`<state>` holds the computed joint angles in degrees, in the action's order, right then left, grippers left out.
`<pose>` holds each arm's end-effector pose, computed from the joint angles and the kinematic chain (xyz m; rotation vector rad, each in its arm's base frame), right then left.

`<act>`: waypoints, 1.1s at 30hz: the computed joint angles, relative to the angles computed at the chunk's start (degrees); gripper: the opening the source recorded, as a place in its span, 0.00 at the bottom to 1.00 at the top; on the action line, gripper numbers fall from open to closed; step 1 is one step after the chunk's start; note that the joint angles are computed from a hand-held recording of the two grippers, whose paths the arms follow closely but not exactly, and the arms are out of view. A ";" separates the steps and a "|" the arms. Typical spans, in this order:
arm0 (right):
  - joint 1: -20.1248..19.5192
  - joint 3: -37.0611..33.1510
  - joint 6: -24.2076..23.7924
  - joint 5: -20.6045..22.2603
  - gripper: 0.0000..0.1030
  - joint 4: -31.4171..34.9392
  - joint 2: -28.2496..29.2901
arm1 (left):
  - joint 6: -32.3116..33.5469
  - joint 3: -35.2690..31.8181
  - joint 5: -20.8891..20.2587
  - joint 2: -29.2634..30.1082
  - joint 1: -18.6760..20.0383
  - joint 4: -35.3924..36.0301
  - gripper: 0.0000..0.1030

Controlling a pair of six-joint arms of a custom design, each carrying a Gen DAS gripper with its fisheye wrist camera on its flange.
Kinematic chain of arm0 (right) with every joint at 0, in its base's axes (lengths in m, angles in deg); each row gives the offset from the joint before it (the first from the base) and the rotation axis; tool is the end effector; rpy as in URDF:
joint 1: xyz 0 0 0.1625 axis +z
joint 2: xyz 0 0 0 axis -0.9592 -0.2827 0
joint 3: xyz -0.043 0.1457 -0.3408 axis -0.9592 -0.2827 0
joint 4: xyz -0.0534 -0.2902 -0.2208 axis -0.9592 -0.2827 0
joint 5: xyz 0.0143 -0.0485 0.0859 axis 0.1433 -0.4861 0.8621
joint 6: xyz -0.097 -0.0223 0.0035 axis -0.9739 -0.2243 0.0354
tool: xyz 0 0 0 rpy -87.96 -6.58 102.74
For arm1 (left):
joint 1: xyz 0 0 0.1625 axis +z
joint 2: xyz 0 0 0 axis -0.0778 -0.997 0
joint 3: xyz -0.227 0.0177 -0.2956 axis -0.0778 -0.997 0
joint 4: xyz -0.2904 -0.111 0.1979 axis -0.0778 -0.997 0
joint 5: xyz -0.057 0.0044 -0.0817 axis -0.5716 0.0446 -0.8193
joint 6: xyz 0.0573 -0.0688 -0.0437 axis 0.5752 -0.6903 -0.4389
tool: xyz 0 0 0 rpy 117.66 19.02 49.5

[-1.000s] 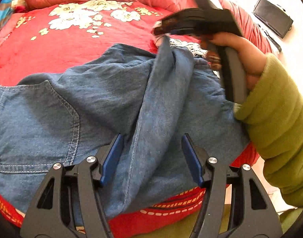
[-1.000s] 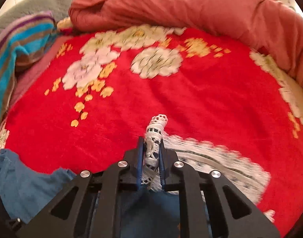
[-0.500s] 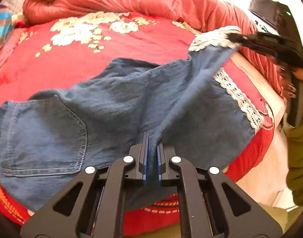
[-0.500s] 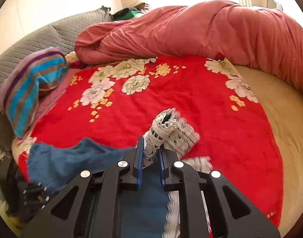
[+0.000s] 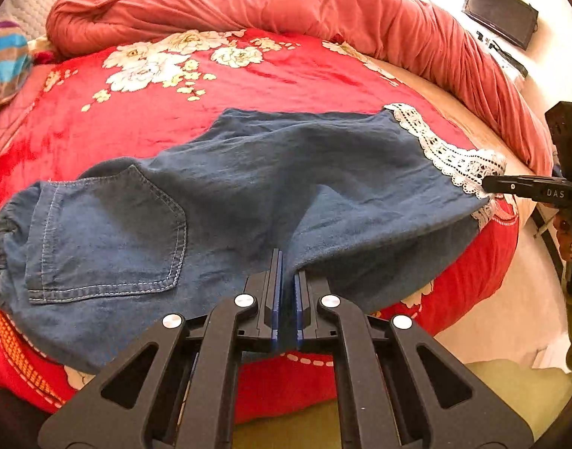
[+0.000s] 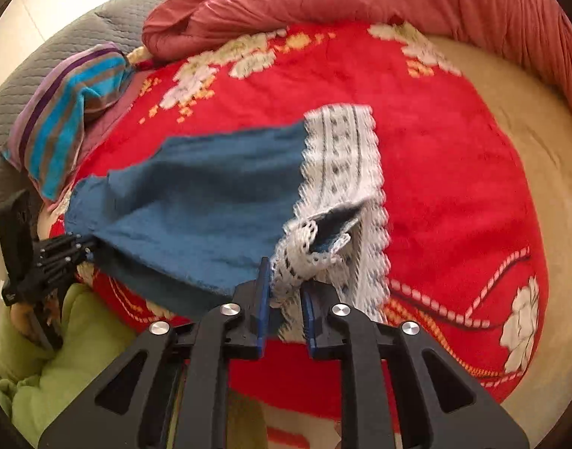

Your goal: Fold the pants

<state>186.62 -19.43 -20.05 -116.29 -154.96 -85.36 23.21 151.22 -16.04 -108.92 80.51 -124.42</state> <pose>0.3723 -0.6630 0.0419 0.3168 -2.6249 0.6232 0.0055 -0.6989 0.3955 0.7736 2.5093 -0.5690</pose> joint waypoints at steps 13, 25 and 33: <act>-1.42 6.91 1.75 -1.43 0.03 -2.67 -5.12 | 2.83 4.53 2.81 -1.80 -1.38 -3.49 0.00; 1.16 1.53 -8.64 -16.72 0.23 -4.46 -0.07 | 3.02 5.43 1.56 -3.44 -0.91 -1.54 0.29; 3.93 -0.13 -29.15 -9.66 0.38 -12.10 3.56 | -0.92 4.92 2.07 -6.10 0.72 -8.58 0.61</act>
<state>190.55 -19.56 -49.20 -125.95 -167.06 -81.79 22.28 156.14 -13.97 -115.02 81.23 -133.00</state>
